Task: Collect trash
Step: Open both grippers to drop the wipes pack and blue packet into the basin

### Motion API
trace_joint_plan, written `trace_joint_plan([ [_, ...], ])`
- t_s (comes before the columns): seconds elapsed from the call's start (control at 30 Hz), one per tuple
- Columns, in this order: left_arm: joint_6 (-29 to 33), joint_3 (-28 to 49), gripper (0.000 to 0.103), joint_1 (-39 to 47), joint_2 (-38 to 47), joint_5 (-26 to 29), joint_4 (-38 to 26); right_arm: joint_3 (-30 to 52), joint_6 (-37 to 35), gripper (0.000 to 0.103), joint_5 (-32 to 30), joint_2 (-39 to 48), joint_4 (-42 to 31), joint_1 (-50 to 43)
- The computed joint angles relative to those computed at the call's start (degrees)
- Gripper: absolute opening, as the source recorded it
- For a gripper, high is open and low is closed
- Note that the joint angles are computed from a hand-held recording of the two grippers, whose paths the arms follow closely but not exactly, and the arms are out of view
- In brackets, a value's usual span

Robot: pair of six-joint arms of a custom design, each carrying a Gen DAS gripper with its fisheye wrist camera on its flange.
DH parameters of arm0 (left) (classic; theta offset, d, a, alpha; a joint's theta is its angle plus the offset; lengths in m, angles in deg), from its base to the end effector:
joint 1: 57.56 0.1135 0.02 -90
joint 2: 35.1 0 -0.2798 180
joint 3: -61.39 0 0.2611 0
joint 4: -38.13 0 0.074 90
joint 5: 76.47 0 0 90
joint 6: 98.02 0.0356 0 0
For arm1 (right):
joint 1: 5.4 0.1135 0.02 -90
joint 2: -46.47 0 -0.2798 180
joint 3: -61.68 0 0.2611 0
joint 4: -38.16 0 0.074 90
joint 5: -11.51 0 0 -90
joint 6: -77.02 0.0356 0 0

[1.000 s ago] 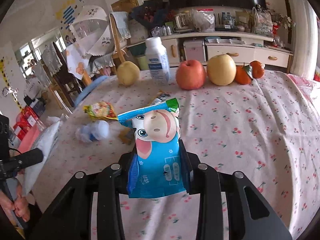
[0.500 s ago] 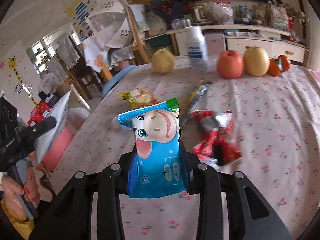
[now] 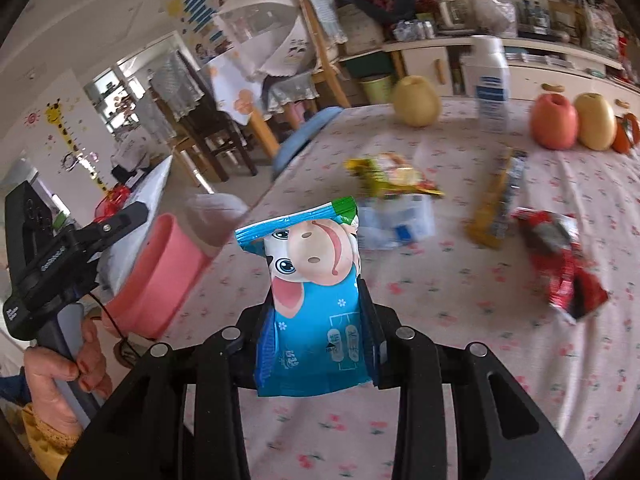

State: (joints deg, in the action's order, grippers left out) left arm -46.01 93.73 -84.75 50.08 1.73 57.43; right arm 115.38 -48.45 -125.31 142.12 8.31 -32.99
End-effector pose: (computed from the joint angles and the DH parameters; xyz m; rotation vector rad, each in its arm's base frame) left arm 0.2212 -0.1054 0.1241 -0.3243 2.1506 -0.4389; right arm 0.2535 -0.1032 0.1240 -0.3270 2.3544 0.6765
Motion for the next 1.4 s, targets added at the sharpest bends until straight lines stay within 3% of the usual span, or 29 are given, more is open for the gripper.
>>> trace_joint_plan([
  [0.47,-0.11,-4.81,0.073,8.86,-9.27,-8.07,-6.45,-4.97,18.06,0.037,4.07,-10.62,8.73,23.49],
  [0.8,0.5,-4.85,0.073,19.23,-9.75,-7.69,-10.56,-4.23,28.85,0.037,10.59,-11.61,14.91,40.61],
  [1.13,-0.66,-4.44,0.076,24.11,-8.8,-7.06,-13.99,-1.52,34.89,0.038,15.65,-6.89,19.44,50.58],
  [1.2,-1.51,-4.38,0.077,24.22,-8.47,-7.35,-15.13,-0.77,35.03,0.042,16.2,-5.73,19.37,51.59],
  [1.3,-1.89,-4.3,0.08,24.97,-8.15,-7.29,-15.36,-1.7,36.38,0.059,16.82,-6.03,21.23,51.09],
  [1.4,-1.96,-3.68,0.084,23.55,-7.95,-9.55,-16.34,-3.71,36.63,0.069,15.75,-8.05,22.98,48.65],
])
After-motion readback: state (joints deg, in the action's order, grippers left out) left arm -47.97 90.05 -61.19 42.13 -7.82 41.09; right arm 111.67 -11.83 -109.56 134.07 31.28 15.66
